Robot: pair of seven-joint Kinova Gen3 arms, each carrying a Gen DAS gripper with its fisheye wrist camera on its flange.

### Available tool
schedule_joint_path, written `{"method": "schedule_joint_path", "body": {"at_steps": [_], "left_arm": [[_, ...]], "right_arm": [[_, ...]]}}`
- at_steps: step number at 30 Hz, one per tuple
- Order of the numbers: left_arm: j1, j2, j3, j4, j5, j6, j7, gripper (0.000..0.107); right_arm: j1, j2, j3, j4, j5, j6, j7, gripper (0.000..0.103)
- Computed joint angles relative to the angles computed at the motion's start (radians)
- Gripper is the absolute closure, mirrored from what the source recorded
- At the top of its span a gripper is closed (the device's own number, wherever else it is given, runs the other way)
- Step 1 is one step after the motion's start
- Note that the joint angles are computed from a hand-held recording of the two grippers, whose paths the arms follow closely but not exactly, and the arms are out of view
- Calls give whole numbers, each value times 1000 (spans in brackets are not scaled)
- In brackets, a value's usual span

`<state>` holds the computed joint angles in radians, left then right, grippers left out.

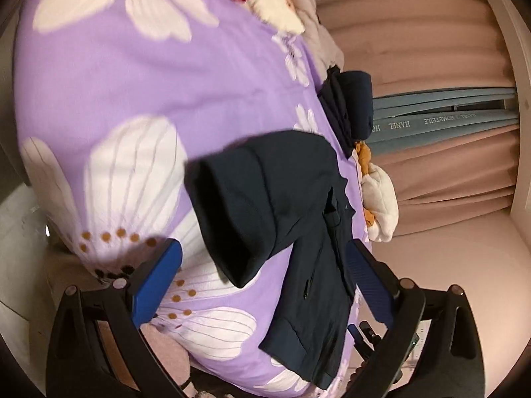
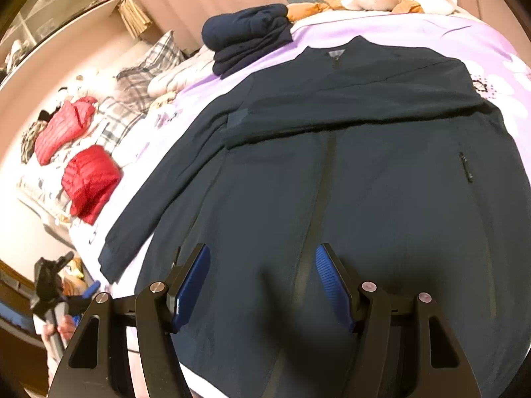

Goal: Fold large clothes
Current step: 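Move the left gripper to the cuff of the other jacket sleeve, then grasp the ribbed cuff of the other sleeve with the left gripper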

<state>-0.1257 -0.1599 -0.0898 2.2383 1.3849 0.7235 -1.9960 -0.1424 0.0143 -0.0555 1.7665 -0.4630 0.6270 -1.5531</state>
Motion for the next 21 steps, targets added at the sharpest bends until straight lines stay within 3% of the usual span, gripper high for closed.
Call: {"method": "schedule_joint_path", "body": {"at_steps": [6, 12, 16, 21], "left_arm": [[-9, 64, 16, 26, 146, 23, -124, 9], [-11, 88, 31, 6, 149, 1, -144, 9], [-25, 108, 23, 9, 185, 23, -179, 9], [-42, 127, 18, 12, 223, 54, -214, 9]], "right_arm": [[-11, 0, -5, -5, 39, 13, -41, 37], [-6, -1, 0, 3, 29, 10, -53, 37], [5, -5, 7, 18, -10, 4, -41, 37], [0, -8, 4, 24, 14, 6, -70, 37]]}}
